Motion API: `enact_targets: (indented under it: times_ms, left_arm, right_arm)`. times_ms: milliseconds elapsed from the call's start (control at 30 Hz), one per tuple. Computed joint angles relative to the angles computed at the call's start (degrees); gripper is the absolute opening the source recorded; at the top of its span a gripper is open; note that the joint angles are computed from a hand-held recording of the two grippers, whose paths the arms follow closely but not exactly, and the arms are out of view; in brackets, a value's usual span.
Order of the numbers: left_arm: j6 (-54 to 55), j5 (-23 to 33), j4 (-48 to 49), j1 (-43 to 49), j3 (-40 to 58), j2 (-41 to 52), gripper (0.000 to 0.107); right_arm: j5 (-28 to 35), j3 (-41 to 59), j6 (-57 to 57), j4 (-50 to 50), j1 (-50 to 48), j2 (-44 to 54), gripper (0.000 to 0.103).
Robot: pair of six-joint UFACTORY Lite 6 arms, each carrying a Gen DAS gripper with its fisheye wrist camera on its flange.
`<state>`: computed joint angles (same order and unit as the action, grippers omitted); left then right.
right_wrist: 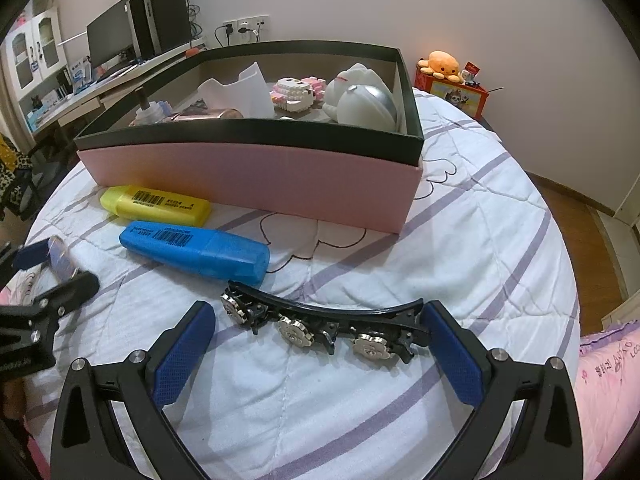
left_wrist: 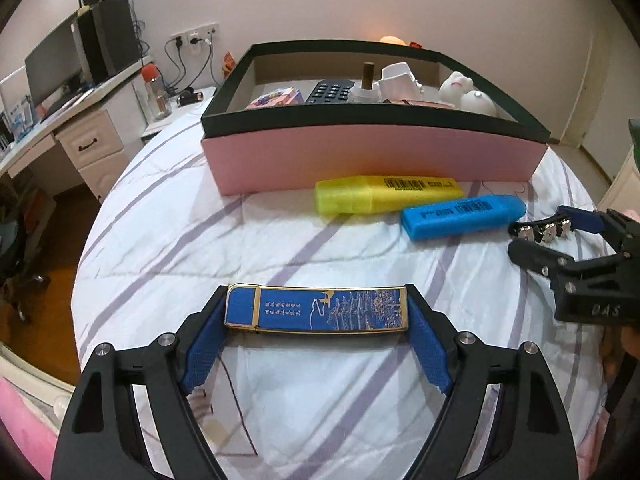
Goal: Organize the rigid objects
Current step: 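Close the left tool on the blue gold-printed box while the right tool holds the hair clip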
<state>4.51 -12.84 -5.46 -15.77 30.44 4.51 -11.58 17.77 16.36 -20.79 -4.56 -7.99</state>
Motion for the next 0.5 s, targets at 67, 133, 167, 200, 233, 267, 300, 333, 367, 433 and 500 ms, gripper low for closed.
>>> enact_targets:
  times_ms: [67,133,167,200,233,267,300,333,367,433,500]
  left_arm:
    - [4.3,-0.31,-5.65,-1.26,-0.6,-0.48,0.084]
    - [5.57,-0.91,-7.05,-1.59,-0.72,-0.28,0.085]
    - [3.67,-1.5,-5.09,-1.39,-0.83,-0.01,0.087]
    - [1.93,-1.61,-3.22,-1.1,-0.8,0.13,0.087]
    - [1.12,-1.6,-2.3,-0.95,-0.8,0.08,0.087]
    - [-0.13,-1.64,-0.7,-0.76,-0.78,0.2,0.089]
    - [-1.4,-1.6,1.0,-0.62,-0.53,0.53,0.091]
    - [-1.72,-1.71,1.42,-0.59,-0.67,0.49,0.091]
    - [-1.53,-1.69,1.17,-0.7,-0.58,0.57,0.091]
    - [-3.33,-1.73,3.23,-0.48,-0.4,0.8,0.091]
    - [-5.73,-2.04,5.83,0.05,-0.41,0.83,0.09]
  right_arm:
    - [-0.59,-0.52,-2.06,3.04,-0.01,-0.58,0.096]
    - [-1.86,-0.99,3.73,-2.94,-1.36,-0.91,0.096]
    - [-2.25,-1.15,5.24,-4.45,-1.7,-1.08,0.096]
    - [-2.81,-1.41,7.56,-6.97,-2.4,-1.39,0.096]
    - [-3.43,-1.61,10.55,-10.57,-3.3,-1.62,0.096]
    - [-4.08,-1.87,14.25,-14.92,-4.24,-1.95,0.096]
    - [-4.5,-2.16,16.13,-17.07,-4.93,-2.42,0.096]
    - [-4.74,-2.57,16.7,-17.5,-5.18,-3.06,0.096]
    - [-4.89,-2.92,18.13,-18.98,-5.5,-3.67,0.096]
    - [-4.7,-3.22,18.94,-19.9,-5.55,-4.33,0.096]
    - [-4.48,-3.56,17.32,-18.25,-5.07,-4.49,0.096]
